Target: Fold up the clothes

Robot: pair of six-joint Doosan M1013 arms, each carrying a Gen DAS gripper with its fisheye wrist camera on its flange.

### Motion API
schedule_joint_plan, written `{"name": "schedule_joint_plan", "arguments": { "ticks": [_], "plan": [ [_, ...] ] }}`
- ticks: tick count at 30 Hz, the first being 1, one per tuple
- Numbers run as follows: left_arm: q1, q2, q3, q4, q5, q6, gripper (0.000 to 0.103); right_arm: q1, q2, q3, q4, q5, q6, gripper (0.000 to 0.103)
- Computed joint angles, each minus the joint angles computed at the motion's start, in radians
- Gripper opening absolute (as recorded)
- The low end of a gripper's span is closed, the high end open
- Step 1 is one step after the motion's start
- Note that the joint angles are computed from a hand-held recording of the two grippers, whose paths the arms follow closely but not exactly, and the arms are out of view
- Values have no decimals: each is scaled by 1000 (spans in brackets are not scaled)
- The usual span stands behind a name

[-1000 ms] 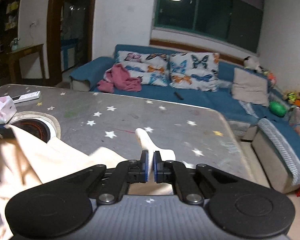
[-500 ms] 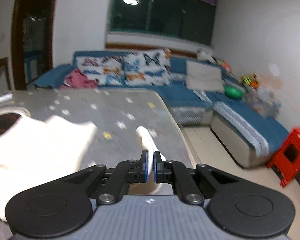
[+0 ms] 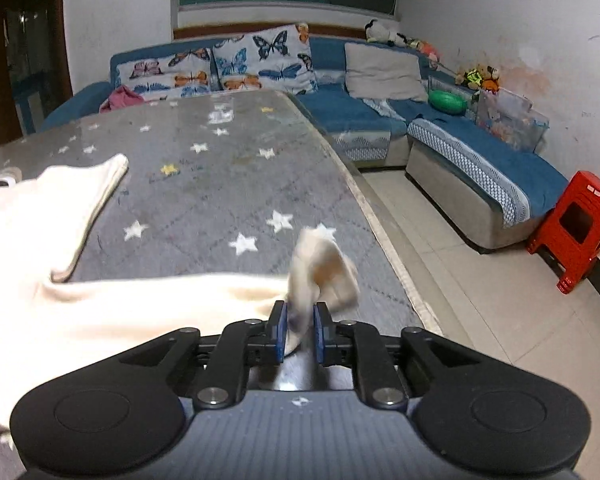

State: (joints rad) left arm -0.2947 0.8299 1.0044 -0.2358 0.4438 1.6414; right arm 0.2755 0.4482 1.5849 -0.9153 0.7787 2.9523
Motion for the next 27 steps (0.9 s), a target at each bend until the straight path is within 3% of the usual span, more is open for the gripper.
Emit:
{"name": "schedule_joint_plan", "arguments": {
  "ticks": [6,11,14,18,20,24,27],
  "plan": [
    [-3,-20,34,103,-15,-89,44,1,-17,17,11,25,-18,17],
    [-3,-46,71,86,-64,-63,44,11,-34,29,-25,49,3,19],
    [-3,-63,98,1,-118,46,49,21,-47,31,-42,9,-21,23],
    [1,-69,101,-111,-126,129,49,30,-51,20,-16,-87,-115,28],
    [1,-76,114,-204,-140,230,49,33,-48,11,19,-144,-181,33],
    [-8,-87,131,-306,-150,380,48,42,-24,-29,186,-260,-433,34],
    [-10,-84,128,-504,-88,605,46,53,2,-66,328,-302,-638,34]
  ]
}}
